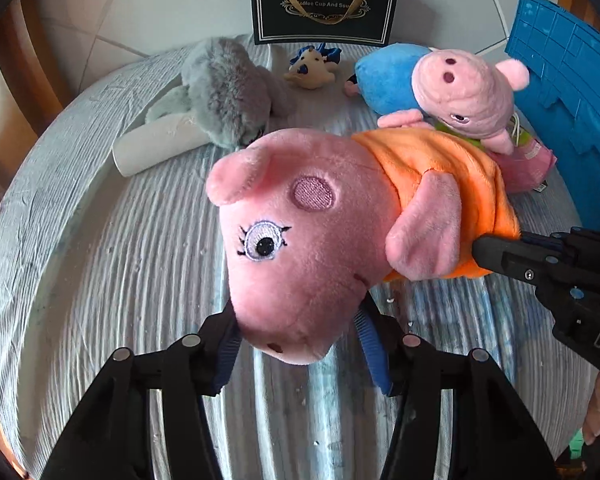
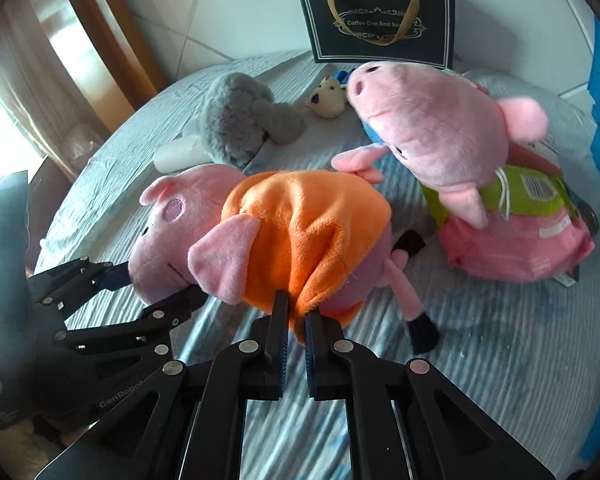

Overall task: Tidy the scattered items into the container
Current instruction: 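Close the left gripper on the pig's head while the right gripper grips its dress, then lift the orange-dress pig with both grippers and carry it over the blue crate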

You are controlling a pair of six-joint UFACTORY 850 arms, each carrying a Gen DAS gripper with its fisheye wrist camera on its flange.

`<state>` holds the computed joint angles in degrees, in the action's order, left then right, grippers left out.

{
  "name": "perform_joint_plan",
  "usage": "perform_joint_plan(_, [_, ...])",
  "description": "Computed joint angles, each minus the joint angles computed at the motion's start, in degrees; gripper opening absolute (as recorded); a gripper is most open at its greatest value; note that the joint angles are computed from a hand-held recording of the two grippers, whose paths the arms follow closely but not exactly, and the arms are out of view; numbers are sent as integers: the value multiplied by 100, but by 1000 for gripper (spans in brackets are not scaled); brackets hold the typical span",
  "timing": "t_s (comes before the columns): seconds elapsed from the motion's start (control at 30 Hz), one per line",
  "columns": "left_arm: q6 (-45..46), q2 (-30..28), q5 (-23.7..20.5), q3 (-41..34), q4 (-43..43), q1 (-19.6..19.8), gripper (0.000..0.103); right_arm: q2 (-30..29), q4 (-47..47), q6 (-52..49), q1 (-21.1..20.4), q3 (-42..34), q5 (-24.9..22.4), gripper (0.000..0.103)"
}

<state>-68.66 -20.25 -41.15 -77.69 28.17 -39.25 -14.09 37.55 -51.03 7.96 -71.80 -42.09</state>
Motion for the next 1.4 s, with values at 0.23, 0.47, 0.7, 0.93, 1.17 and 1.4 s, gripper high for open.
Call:
perform_joint_plan(0.23, [-199, -214, -265, -191, 166, -61, 59, -57, -24, 131, -87, 55, 198, 66])
perform_joint_plan(0.47, [-936, -371, -196, -63, 1128, -91, 54, -734, 1186, -811, -165, -310, -196, 78])
perform_joint_plan(0.7, [-1478, -109, -441, -59, 1534, -265, 52, -345, 1557, -1424, -148, -54, -89, 58])
perform_joint_plan(0.93, [-2046, 177, -1283, -435, 2047, -653, 52, 236, 1813, -1963, -344, -93, -525, 58])
perform_joint_plan(1.17, [-1872, 405, -1777, -1003, 2708, -985, 51, 1004, 2191, -2124, -664, -156, -730, 58])
perform_joint_plan(1.4, [-1428, 253, -1793, -1790, 3154, -1249, 51, 1684, 2328, -1866, -992, -211, -513, 58])
